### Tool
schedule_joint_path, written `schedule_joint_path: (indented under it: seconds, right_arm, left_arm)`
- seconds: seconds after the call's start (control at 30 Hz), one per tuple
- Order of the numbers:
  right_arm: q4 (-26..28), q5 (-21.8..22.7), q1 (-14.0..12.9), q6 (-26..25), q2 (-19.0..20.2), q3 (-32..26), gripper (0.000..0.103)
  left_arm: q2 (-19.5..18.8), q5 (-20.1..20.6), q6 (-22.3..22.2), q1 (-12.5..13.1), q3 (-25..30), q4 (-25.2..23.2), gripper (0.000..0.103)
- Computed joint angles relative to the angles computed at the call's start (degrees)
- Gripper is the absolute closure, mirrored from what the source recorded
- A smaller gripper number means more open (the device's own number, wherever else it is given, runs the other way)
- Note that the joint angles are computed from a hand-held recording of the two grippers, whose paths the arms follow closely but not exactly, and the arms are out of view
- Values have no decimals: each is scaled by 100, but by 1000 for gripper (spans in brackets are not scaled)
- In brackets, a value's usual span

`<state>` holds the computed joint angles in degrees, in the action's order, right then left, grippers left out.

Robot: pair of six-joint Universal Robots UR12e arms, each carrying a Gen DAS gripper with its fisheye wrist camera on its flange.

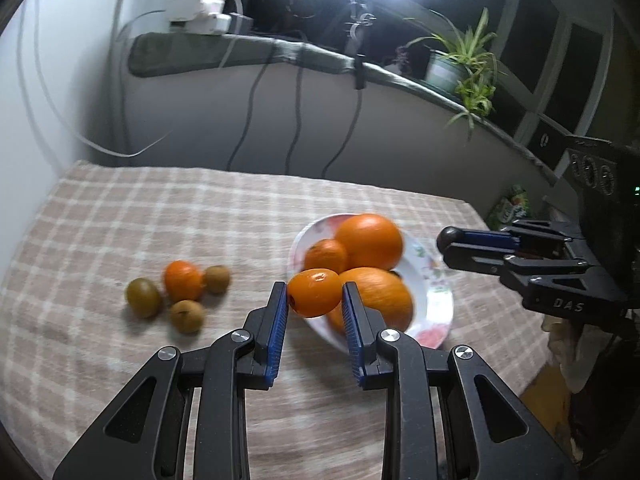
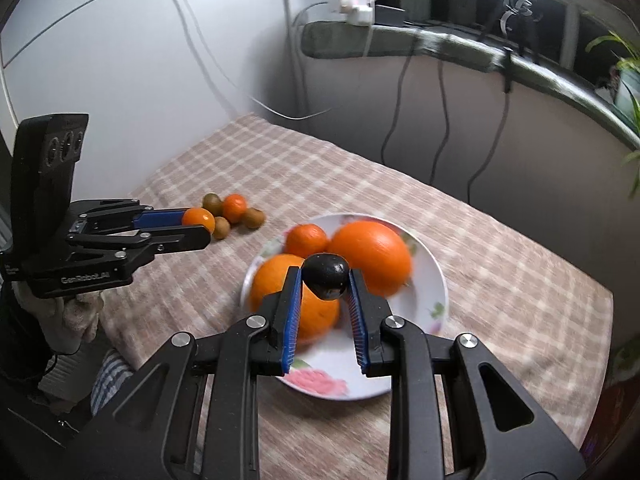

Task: Organize fruits
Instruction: 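Carry the plum in the right tool and small orange in the left tool to the plate, release both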

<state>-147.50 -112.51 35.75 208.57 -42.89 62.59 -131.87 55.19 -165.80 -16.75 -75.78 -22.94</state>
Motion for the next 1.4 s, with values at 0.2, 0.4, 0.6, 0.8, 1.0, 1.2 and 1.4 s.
schedule_joint_path:
  seconds: [0.2, 0.4, 0.6, 0.8, 1.0, 1.2, 1.4]
  right_arm:
    - [-92, -43, -25, 275, -174, 388, 79]
    - [-206, -56, -51, 448, -290, 651, 79]
    - [-259, -23, -71, 549, -348, 797, 79]
    - [-280, 46, -87, 582, -352, 844, 79]
    - [-285, 55, -92, 584, -357, 855, 79]
    - [-267, 172, -120, 584, -333, 855, 79]
    - [-264, 207, -134, 569, -324, 858, 78]
  left_arm:
    - [0, -77, 82, -104, 40, -73, 77]
    - [-16, -128, 197, -189, 97, -190, 77]
    - [-41, -125, 287, -269, 164, -303, 77]
    - [-65, -90, 391, -334, 213, -421, 77]
    - [-79, -37, 432, -372, 254, -471, 77]
    - [-104, 37, 486, -405, 303, -535, 77]
    - [-119, 70, 483, -422, 340, -577, 77]
